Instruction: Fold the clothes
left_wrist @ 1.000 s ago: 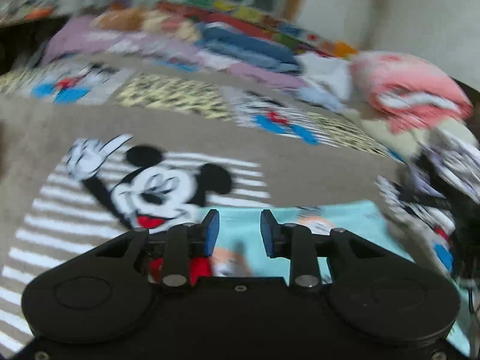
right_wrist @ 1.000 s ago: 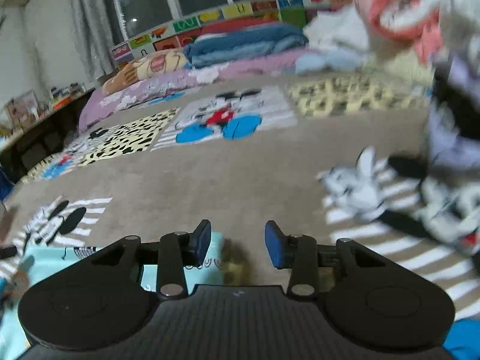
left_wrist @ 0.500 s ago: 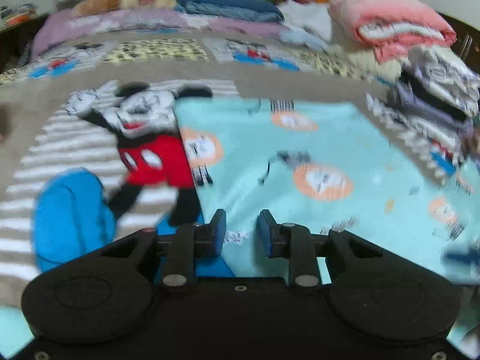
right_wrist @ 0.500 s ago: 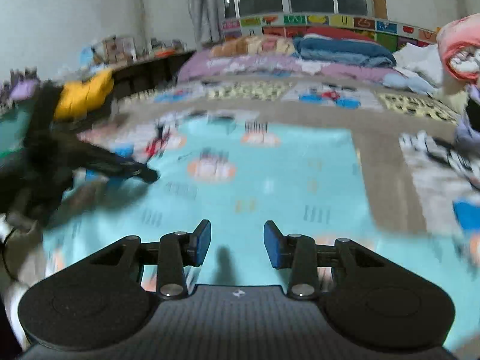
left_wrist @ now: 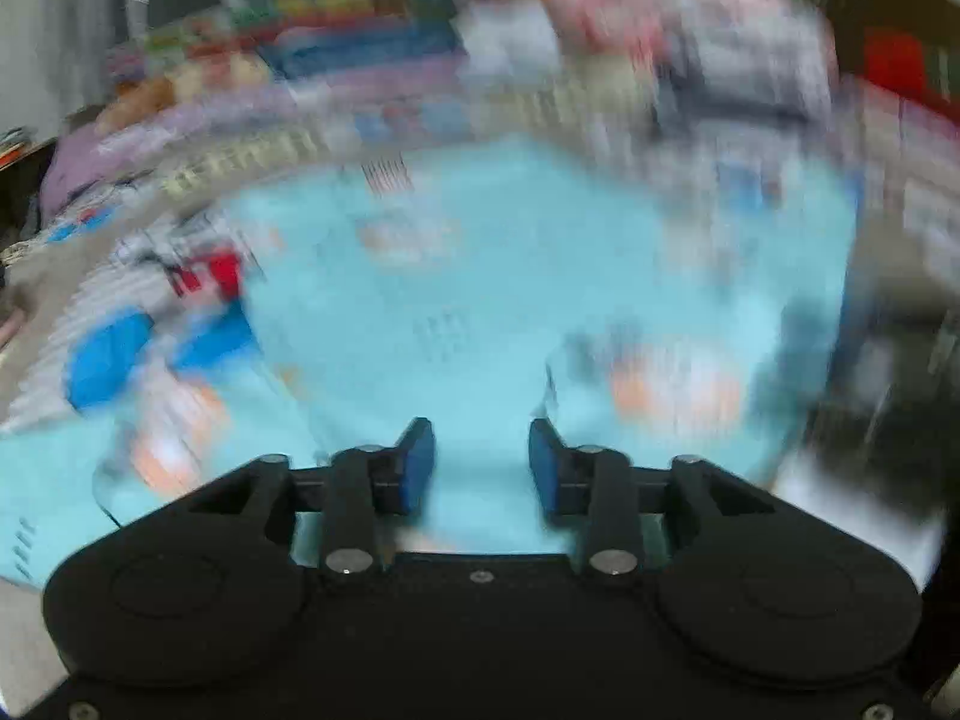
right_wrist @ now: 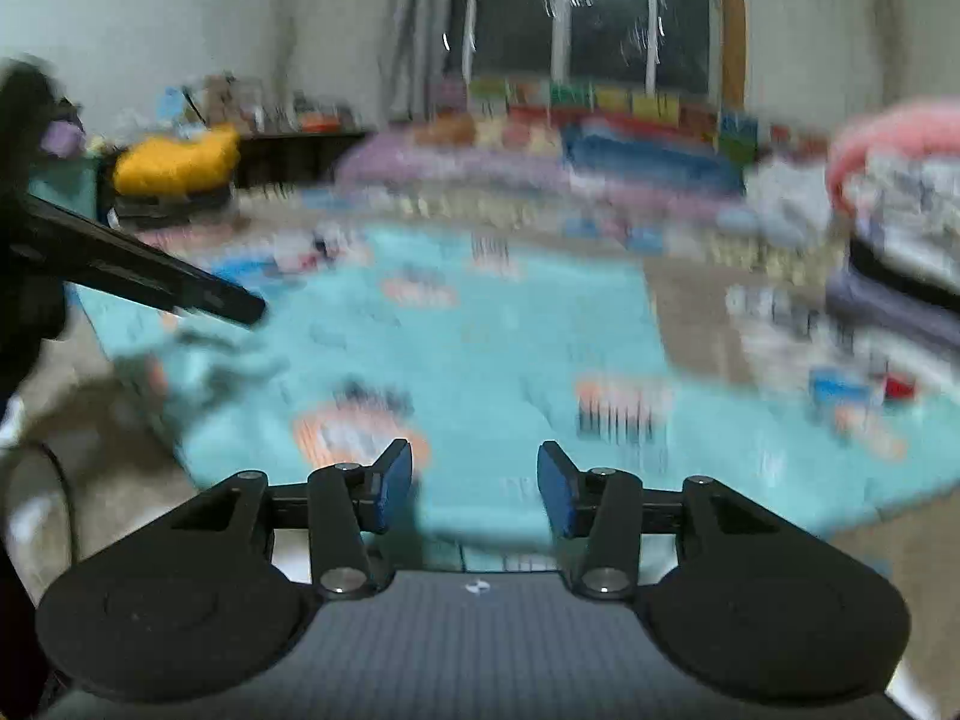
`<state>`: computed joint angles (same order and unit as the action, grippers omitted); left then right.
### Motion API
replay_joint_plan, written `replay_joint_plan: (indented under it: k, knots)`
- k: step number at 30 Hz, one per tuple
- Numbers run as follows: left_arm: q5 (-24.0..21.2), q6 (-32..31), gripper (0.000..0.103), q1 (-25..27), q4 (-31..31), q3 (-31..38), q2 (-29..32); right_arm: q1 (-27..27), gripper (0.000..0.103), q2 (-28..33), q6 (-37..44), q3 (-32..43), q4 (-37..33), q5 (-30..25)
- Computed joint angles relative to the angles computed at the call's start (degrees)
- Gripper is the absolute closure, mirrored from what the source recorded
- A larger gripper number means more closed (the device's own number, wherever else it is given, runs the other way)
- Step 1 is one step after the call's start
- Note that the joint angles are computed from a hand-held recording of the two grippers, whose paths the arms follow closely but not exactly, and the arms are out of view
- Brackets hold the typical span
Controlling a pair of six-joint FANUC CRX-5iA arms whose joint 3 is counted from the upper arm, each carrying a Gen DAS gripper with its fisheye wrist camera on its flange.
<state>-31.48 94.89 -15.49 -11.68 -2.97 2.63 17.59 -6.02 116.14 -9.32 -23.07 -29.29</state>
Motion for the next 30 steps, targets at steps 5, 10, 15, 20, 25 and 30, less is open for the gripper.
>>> replay_joint_plan:
  k: [5, 10, 15, 20, 25, 30]
  knots:
    - [0.09, 9.64, 0.042, -5.13, -12.57, 1.20, -1.53, -0.55, 0.055, -3.60, 8.77, -2.84, -6.78, 5.76]
    - [-1.72, 13.25, 0.041, -6.49, -15.24, 1.46, -0.92, -3.23, 0.048, -0.71, 5.11, 0.18, -7.35, -2.19]
    - [-0.53, 20.75, 0.041, -9.78, -23.93, 2.03, -1.68, -12.71, 0.048, -3.87, 11.25, 1.72, -23.85, -7.71]
    - [-0.27, 23.92, 0.041, -13.45, -26.70, 2.91, -1.07, -24.27, 0.048, -1.79, 2.08, 2.94, -33.29, -11.37]
    - [4.00, 23.85, 0.054, -14.54, -22.22, 6.22, 1.97, -34.35, 0.039, 2.23, -4.96, 3.44, -43.62, -15.36]
    - [6.04, 19.61, 0.054, -15.70, -16.51, 10.72, 7.24, -36.96, 0.037, 4.73, -2.83, 4.29, -48.63, -17.69]
